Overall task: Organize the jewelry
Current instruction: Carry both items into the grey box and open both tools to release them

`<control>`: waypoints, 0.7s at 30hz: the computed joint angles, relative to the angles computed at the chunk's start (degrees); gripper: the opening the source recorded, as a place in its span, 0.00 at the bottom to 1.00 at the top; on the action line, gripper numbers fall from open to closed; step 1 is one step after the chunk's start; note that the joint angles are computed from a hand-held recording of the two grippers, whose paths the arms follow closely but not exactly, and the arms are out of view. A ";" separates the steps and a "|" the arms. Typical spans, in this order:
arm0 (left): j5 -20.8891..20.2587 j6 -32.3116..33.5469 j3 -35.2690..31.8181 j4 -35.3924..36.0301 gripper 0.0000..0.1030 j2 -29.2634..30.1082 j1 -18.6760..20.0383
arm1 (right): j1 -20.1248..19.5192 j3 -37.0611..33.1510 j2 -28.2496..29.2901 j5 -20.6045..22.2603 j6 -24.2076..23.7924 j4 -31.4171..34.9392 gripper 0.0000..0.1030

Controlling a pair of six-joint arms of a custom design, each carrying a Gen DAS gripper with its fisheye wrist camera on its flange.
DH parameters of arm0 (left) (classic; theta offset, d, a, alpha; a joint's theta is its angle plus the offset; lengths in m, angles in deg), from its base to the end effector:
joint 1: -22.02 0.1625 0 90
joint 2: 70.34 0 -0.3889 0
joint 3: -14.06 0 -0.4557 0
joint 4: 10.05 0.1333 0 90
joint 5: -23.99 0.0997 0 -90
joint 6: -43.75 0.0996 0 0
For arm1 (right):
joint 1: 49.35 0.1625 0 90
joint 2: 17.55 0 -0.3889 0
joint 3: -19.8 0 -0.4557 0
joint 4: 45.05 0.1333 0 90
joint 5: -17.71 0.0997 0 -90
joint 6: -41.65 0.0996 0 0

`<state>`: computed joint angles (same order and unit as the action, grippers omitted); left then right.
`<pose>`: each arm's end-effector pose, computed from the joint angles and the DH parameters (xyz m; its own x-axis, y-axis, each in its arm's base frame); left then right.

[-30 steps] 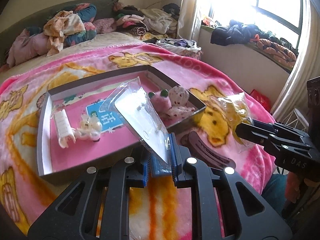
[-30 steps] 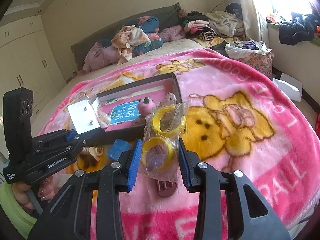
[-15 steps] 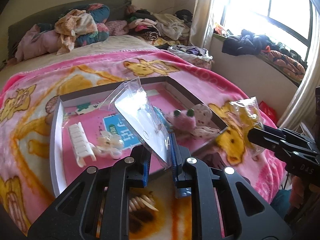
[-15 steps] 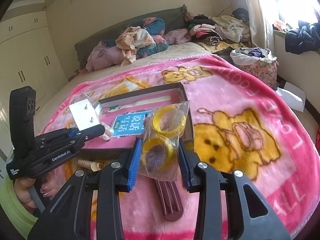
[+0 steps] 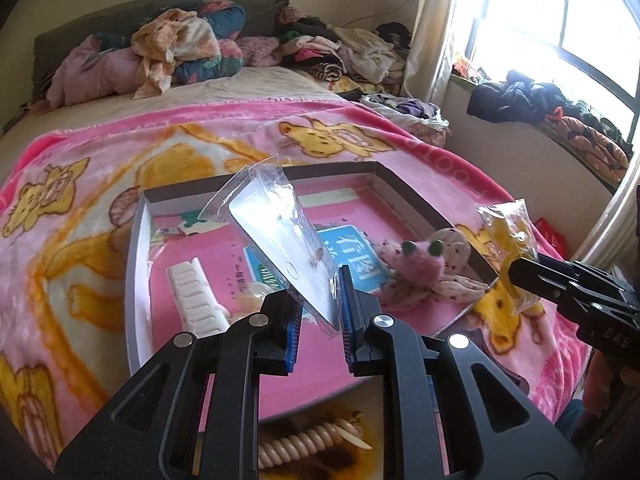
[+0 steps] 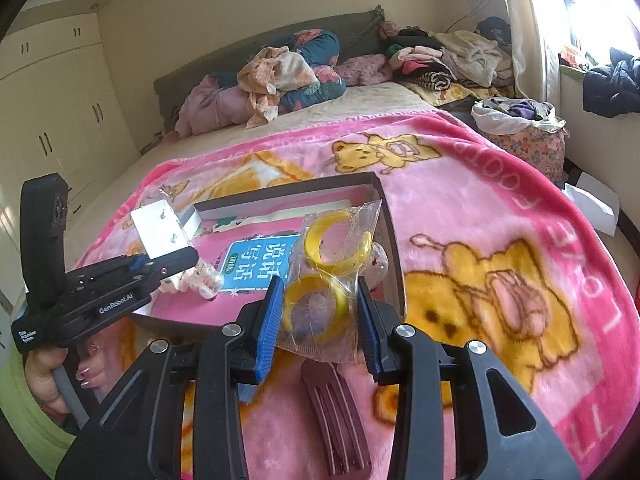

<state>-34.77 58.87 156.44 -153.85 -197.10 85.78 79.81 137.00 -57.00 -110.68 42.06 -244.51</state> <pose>0.0168 -0.3842 0.3461 -0.7865 0.2713 -0.5548 0.5725 0.6571 -0.4904 0.3856 -0.3603 -0.0497 -0.8177 -0.2371 0.5245 -0.5314 0.6613 -0.5294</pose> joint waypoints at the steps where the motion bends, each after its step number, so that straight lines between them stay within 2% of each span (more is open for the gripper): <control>1: 0.13 0.04 -0.23 -0.37 0.10 0.51 0.32 | -0.25 -0.26 0.16 0.18 -0.11 0.21 0.33; 9: -0.92 -0.09 -2.02 -1.88 0.10 4.31 2.70 | -2.92 -3.83 2.33 0.58 -2.12 2.16 0.33; 13: -1.93 -0.32 -2.97 -1.95 0.10 6.52 3.80 | -4.24 -5.56 3.46 -0.68 -3.39 3.76 0.33; 21: -2.94 -0.29 -3.23 -2.94 0.10 9.61 3.90 | -6.19 -7.34 4.33 -1.34 -5.49 5.86 0.33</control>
